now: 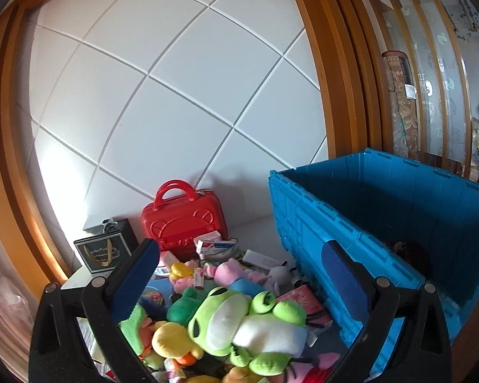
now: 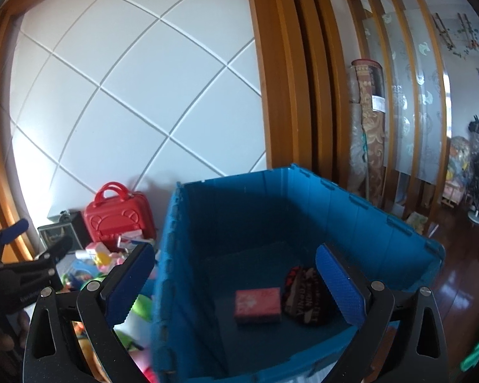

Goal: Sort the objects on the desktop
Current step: 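Return both grippers to the pile of toys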

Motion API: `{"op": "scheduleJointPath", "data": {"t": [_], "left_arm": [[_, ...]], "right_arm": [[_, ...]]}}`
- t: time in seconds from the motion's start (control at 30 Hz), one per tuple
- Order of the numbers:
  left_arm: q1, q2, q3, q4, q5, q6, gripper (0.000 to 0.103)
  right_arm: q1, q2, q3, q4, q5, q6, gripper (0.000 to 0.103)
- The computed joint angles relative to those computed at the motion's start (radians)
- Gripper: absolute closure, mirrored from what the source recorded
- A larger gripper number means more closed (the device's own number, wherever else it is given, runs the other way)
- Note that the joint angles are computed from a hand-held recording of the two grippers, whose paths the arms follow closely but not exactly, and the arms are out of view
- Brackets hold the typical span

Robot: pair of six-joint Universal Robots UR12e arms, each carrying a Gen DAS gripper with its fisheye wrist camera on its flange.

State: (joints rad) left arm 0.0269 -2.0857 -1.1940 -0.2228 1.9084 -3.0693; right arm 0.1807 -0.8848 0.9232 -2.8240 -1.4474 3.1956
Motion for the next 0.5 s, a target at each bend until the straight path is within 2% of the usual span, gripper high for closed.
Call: {"op": "scheduleJointPath", "data": {"t": [0.07, 0.13, 0.23, 0.33, 0.4, 0.5], "left_arm": [[0.025, 0.037, -0.057, 0.011, -0.003, 0.007, 0.0], [0.05, 0.071, -0.116, 0.042, 0.023, 0.02, 0.0], [0.095, 0.117, -0.189, 0.058, 0.034, 0.029, 0.0], [0.127, 0.141, -0.243, 0.086, 0.08, 0.052, 0.0], [0.144, 0.152, -0.267, 0.086, 0.095, 0.047, 0.0], [0.165, 0.16, -0.282, 0.046, 0.096, 0.021, 0.0]], "right_arm": [[0.018, -0.014, 0.018, 0.004, -0.007, 0.019, 0.001], [0.039, -0.031, 0.048, -0.004, -0.021, 0.034, 0.001], [0.07, -0.054, 0.1, -0.042, -0.037, 0.033, 0.001], [0.096, -0.065, 0.138, -0.075, -0.049, 0.038, 0.001], [0.106, -0.068, 0.158, -0.086, -0.032, 0.038, 0.0], [0.116, -0.061, 0.156, -0.034, 0.017, -0.004, 0.001]]}}
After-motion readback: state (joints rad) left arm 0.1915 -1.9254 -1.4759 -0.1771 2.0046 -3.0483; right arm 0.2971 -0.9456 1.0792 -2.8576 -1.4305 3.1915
